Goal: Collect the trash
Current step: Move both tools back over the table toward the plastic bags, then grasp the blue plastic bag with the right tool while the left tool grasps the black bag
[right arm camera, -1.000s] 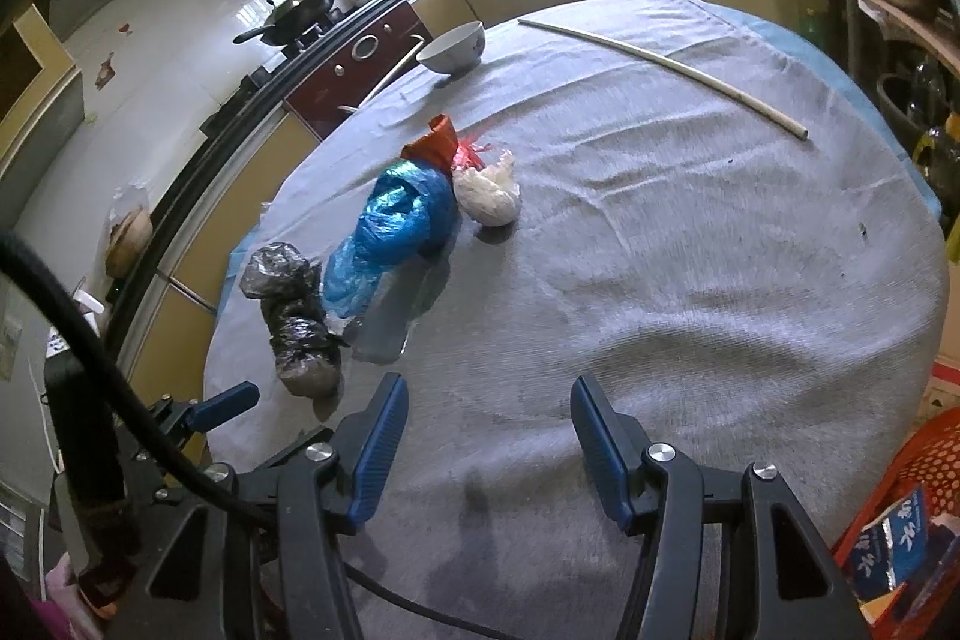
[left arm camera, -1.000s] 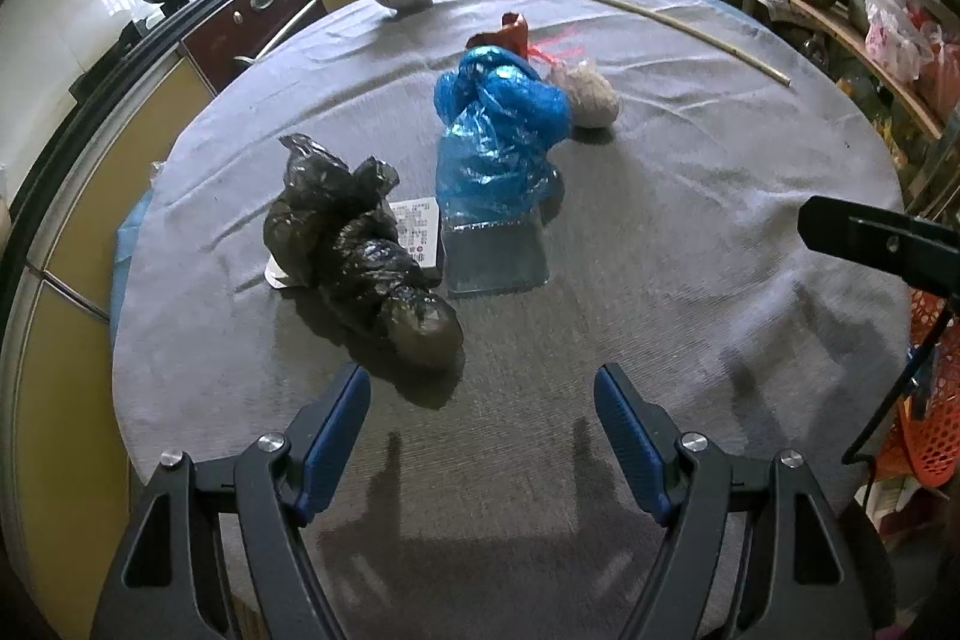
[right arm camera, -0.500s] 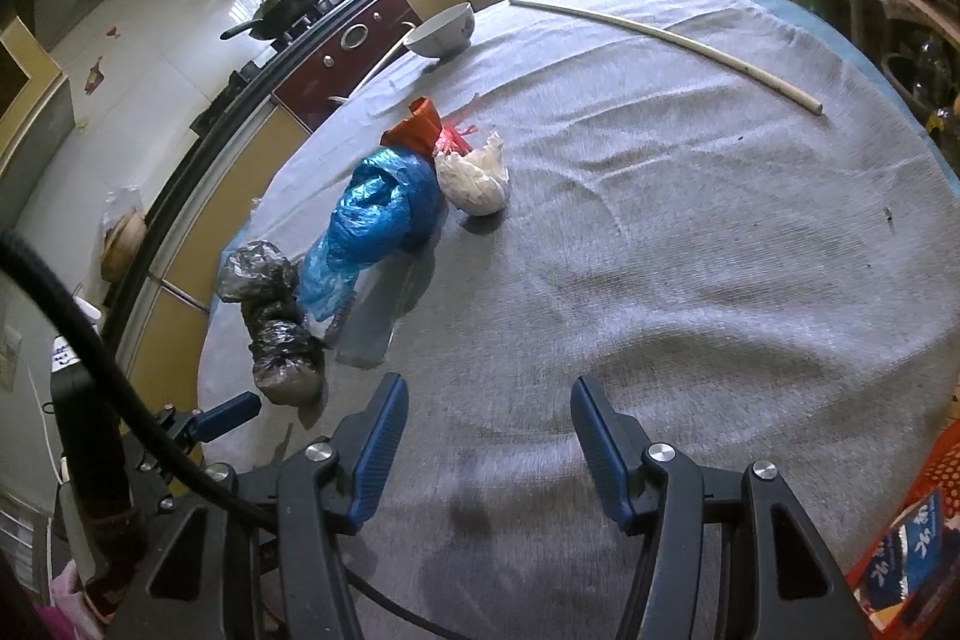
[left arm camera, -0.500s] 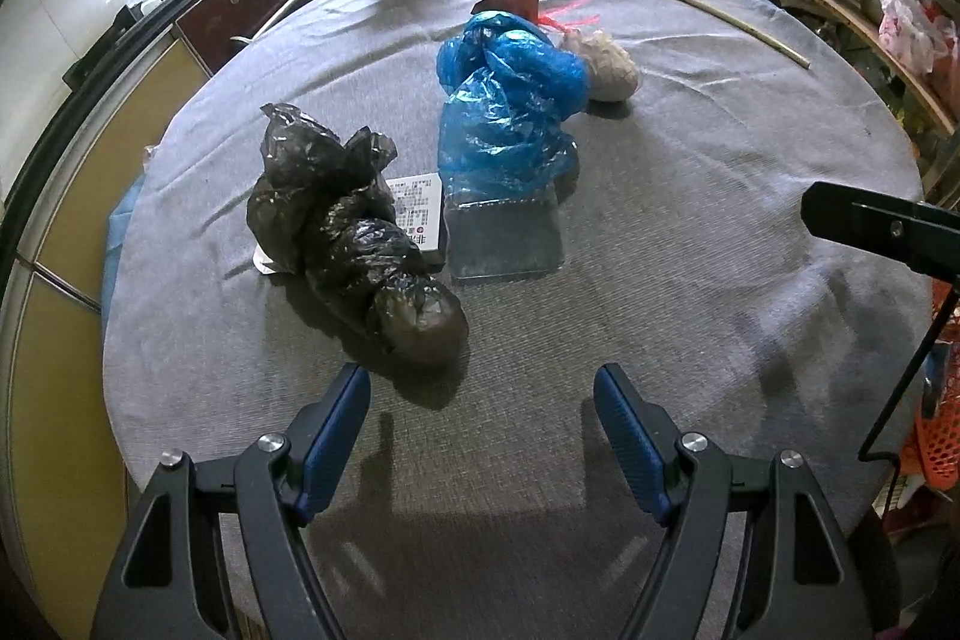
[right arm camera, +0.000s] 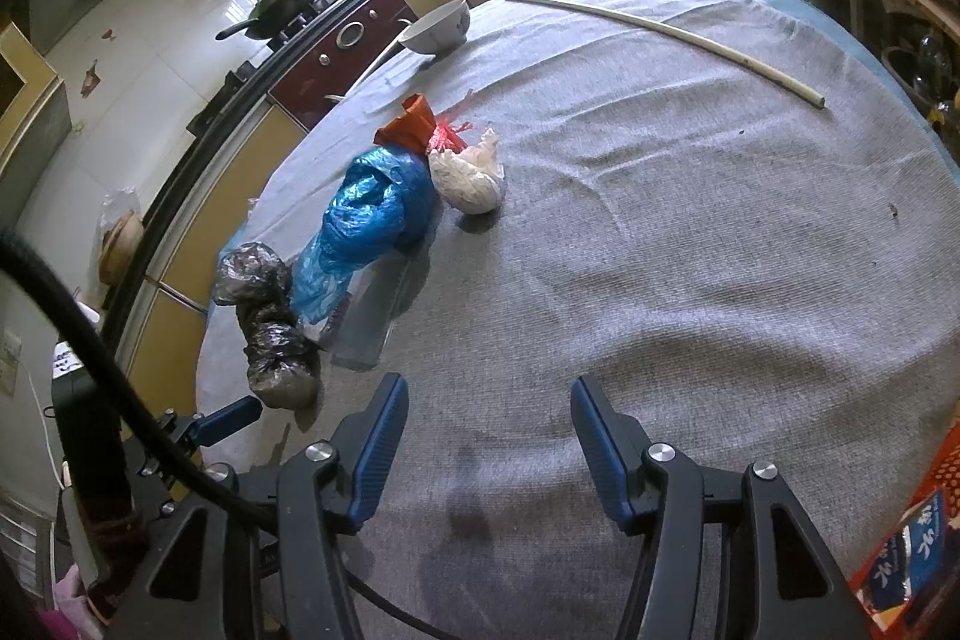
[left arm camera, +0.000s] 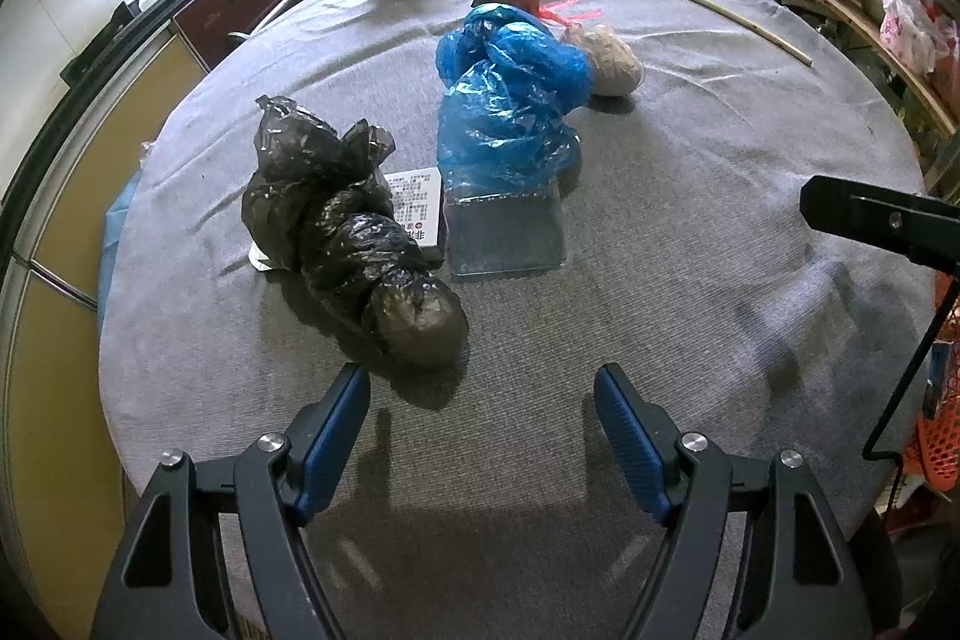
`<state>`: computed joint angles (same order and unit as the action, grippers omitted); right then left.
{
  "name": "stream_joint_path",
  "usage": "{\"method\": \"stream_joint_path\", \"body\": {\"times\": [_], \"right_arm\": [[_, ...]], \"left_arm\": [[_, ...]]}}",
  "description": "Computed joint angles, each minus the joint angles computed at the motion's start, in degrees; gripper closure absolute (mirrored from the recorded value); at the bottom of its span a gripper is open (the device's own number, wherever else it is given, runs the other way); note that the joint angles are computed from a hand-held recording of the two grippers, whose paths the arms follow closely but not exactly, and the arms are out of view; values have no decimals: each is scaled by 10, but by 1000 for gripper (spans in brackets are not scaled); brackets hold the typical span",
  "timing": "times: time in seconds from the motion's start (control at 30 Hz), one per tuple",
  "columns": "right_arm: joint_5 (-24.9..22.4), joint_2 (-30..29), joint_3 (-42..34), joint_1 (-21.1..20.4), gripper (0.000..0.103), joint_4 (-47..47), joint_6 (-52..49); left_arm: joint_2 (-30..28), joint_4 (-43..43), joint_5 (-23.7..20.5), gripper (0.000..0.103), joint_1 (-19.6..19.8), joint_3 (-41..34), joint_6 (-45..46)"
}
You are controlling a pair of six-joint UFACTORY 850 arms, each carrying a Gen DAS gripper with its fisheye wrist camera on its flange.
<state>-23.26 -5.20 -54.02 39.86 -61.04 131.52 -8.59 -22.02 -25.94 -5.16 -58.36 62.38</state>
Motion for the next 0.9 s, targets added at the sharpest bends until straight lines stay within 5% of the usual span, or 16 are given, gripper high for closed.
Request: {"method": "stream_joint_path", "body": {"times": [0.63,0.9], "right_arm": [[72,-87,-111,-53,43,0,-67],[138,-123,-136,-91,43,-68,34]], "left_arm": [[-88,-27,-47,25,68,-130,-51],[-113,-59,-87,25,93,-182,-50]]}}
